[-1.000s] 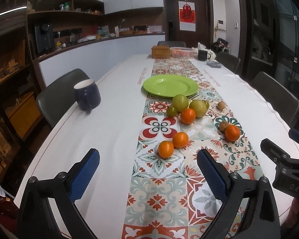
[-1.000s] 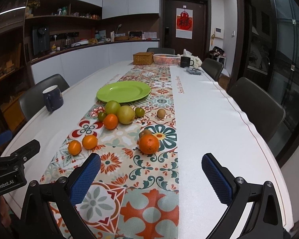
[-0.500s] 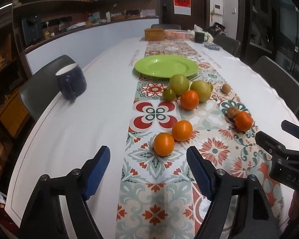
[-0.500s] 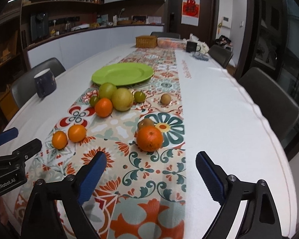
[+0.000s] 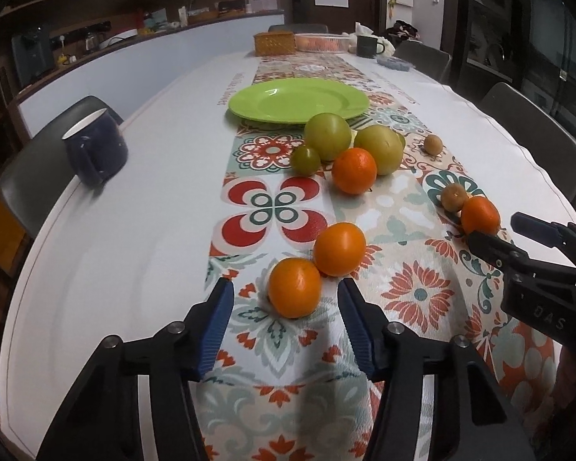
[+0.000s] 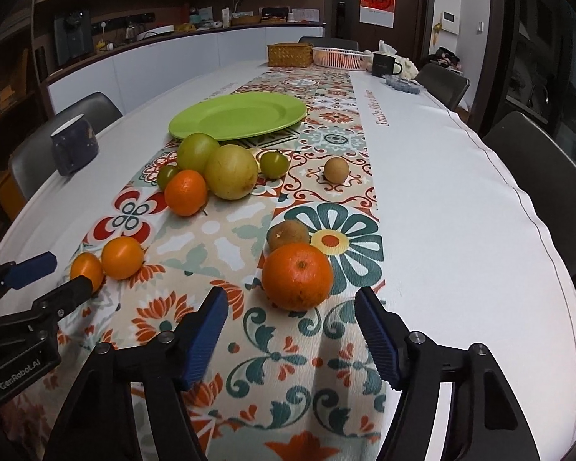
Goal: Organize fruits
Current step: 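Grasp an orange with the left gripper while the right gripper grasps a large orange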
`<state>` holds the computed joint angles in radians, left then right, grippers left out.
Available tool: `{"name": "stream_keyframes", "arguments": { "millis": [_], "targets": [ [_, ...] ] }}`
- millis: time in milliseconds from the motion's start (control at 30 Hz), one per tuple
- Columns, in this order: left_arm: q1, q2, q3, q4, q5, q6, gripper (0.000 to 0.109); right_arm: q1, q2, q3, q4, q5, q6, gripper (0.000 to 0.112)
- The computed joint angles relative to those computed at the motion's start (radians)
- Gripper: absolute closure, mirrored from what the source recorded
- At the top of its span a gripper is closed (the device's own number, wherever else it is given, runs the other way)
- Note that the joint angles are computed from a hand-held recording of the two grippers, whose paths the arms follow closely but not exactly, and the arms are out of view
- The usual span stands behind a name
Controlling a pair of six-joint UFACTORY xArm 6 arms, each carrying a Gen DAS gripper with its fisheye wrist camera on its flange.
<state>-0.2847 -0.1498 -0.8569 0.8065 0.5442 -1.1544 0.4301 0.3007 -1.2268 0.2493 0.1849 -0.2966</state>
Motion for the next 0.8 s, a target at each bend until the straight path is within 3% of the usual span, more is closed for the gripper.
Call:
{"name": "stream_keyframes", "arguments": {
  "millis": [367, 533, 800],
  "targets": [
    [0.03, 0.058, -0.03, -0.125, -0.046, 0.105, 0.077, -0.006, 0.069, -0.091, -0.006, 0.057, 0.018, 0.063],
    [0.035, 0.059, -0.027, -0.128, -0.06, 0.104, 0.077, -0.007, 0.076, -0.093, -0.037, 0.041, 0.035, 0.069],
    [0.028, 0.031, -0.017, -0.135, -0.052, 0.115, 0.077, 0.008, 0.041, -0.062, 0.076, 0.023, -0.084, 0.069]
  ]
}}
